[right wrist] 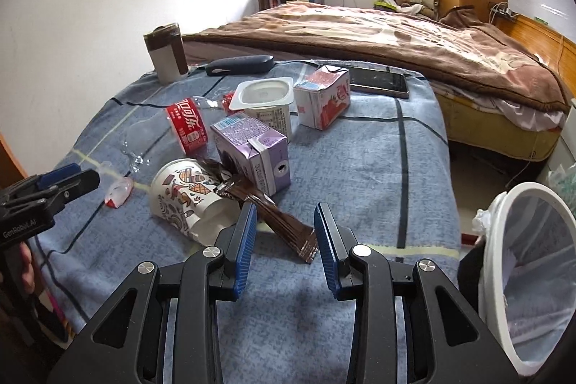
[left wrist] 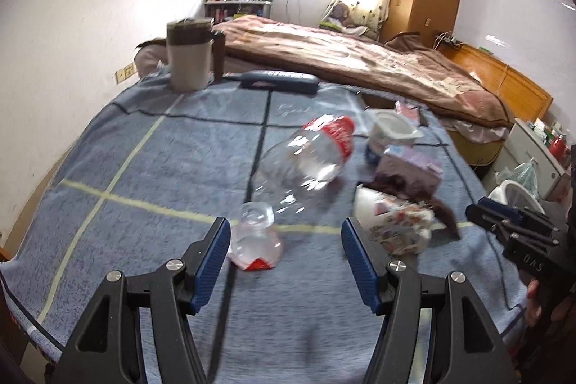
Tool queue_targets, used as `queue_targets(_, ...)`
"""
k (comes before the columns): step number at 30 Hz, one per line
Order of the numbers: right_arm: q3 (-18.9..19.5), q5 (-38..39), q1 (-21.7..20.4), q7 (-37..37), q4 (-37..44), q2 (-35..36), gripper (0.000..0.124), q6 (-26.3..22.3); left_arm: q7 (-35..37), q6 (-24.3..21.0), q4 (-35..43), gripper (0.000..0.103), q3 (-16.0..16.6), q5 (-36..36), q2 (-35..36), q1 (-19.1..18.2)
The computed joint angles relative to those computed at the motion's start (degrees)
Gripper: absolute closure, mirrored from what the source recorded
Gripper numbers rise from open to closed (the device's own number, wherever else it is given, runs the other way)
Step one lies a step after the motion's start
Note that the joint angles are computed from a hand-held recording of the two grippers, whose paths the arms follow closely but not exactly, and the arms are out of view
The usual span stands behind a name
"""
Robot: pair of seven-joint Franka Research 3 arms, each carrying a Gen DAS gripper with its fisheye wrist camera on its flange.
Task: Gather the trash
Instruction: 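Move both tools back over the bed, left tool toward the clear plastic cup, then grasp the clear plastic cup with the left tool while the right tool grasps the brown wrapper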
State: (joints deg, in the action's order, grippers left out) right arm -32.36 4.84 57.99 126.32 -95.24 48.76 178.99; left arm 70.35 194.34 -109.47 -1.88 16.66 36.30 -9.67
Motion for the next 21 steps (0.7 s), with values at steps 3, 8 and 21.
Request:
queue_targets(3, 4.50, -0.99, -4.04, -2.75, 1.83, -0.49, 0.088, -1.89, -0.05, -0.92, 1.07, 0.037, -1.79, 0.75, 0.99, 2.21)
queue_targets(8, 5.74, -4.34, -5.39, -2.60, 4.44, 0.35, 0.088, -5.09, -0.58, -2.85, 3.41, 0.037, -2.92, 1.33, 2.89, 3.79)
queue_targets(21, 13.13, -8.19, -12.47, -1.95, 7.17, 0.46, 0.088, -6.03, 1.29, -8.69, 9.78, 0.037, -9.15, 3.09, 7.38, 8.80)
